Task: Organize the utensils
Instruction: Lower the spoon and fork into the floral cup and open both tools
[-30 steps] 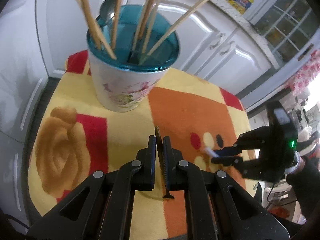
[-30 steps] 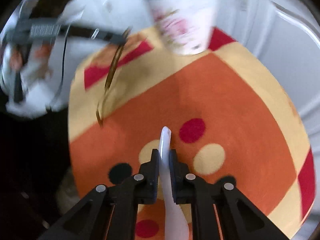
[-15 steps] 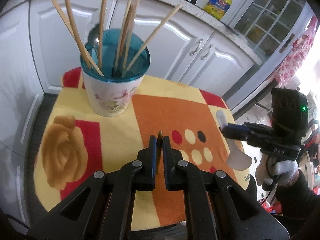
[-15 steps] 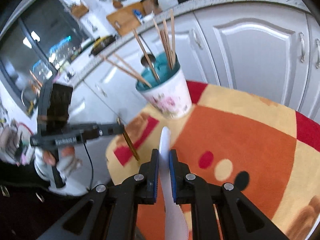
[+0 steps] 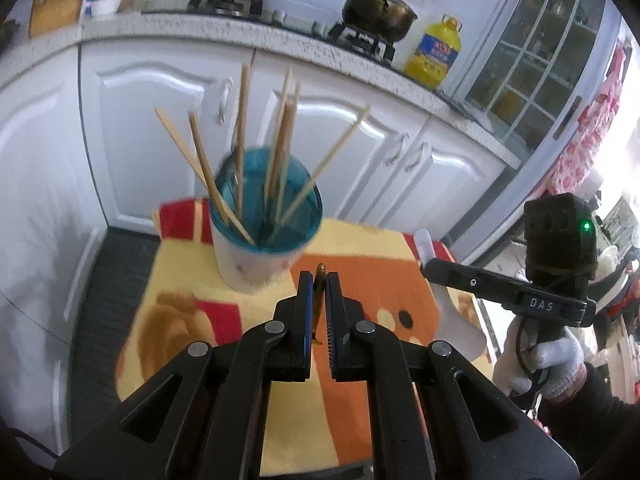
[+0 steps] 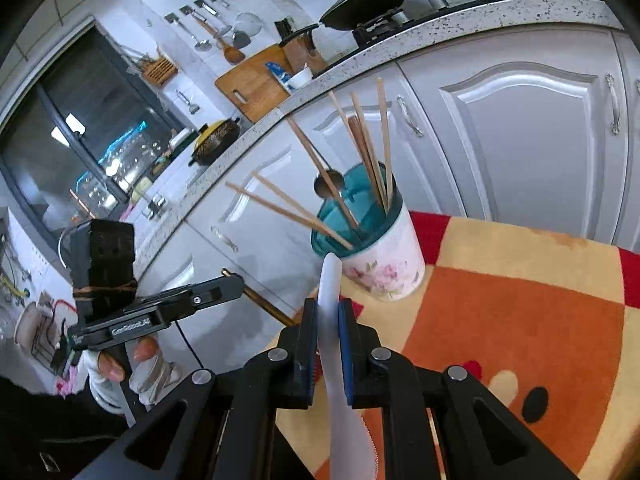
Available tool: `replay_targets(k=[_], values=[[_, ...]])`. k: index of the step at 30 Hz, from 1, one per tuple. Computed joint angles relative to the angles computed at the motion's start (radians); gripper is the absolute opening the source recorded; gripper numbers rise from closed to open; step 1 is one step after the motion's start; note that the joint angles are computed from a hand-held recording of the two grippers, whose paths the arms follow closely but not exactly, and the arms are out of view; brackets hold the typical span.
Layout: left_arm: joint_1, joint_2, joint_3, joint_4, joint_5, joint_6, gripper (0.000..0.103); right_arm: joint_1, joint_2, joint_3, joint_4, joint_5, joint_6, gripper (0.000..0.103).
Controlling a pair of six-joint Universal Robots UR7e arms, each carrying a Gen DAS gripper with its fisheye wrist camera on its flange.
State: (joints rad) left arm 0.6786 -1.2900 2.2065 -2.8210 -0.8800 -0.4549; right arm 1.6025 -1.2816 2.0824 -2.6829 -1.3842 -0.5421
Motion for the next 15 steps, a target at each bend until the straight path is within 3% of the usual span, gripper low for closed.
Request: replay_targets(k=[9,15], values=[[0.008,0.04,-0.106,-0.037,0.12,0.116,0.005,0.069,0.135,-0.125,-0.124,0.097,0.082,0.009],[0.053,0.092,-0.171,0.007,0.122,0.132,0.005,0.107,0.275,-0.242,-0.201,0.113,0.076,0.009]])
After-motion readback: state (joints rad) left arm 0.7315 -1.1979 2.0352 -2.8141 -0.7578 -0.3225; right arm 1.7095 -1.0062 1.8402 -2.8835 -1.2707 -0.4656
